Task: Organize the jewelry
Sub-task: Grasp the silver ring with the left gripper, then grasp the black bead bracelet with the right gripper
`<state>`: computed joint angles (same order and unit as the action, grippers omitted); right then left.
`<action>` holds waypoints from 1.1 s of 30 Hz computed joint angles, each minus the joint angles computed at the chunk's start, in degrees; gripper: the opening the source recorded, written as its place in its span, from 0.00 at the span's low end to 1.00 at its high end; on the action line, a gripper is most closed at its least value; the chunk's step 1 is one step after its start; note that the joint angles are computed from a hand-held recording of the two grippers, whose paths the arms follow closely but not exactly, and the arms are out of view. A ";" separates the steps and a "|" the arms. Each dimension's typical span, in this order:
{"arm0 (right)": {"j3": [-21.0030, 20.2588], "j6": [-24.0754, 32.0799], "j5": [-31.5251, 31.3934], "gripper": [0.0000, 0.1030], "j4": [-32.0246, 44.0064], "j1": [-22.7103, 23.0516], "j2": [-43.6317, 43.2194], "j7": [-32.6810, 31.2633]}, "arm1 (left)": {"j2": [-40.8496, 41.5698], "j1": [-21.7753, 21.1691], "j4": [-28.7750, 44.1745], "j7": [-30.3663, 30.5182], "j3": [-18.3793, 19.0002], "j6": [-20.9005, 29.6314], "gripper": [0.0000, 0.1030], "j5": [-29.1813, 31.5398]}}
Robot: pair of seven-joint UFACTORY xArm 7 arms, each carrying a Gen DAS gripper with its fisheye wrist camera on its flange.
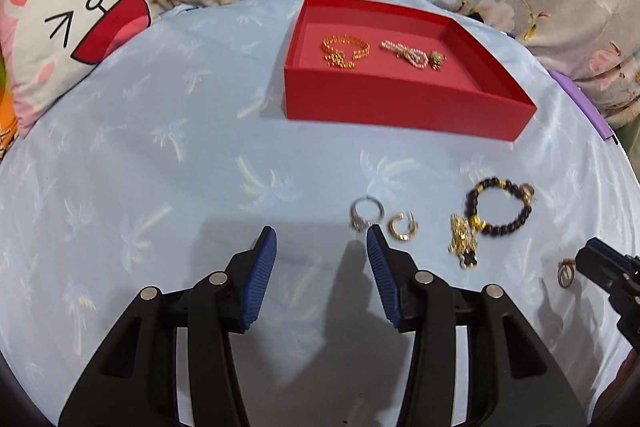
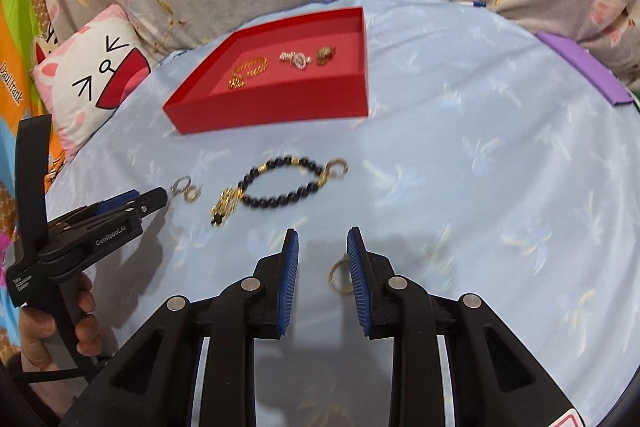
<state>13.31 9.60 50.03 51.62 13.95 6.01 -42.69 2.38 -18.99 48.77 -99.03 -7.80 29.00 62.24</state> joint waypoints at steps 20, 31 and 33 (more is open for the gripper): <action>1.89 -0.74 4.31 0.25 1.36 -0.37 1.96 -2.08 | 5.04 -1.94 5.28 3.79 2.00 1.10 0.29 1.54; 1.97 -0.30 -2.84 0.25 4.75 -0.29 5.03 3.67 | 3.65 -1.87 3.56 -0.27 2.44 -2.01 0.12 4.45; 1.67 -0.18 -6.07 0.25 5.91 0.08 6.21 7.16 | 2.81 -1.68 2.79 -1.61 2.28 -2.10 0.12 5.04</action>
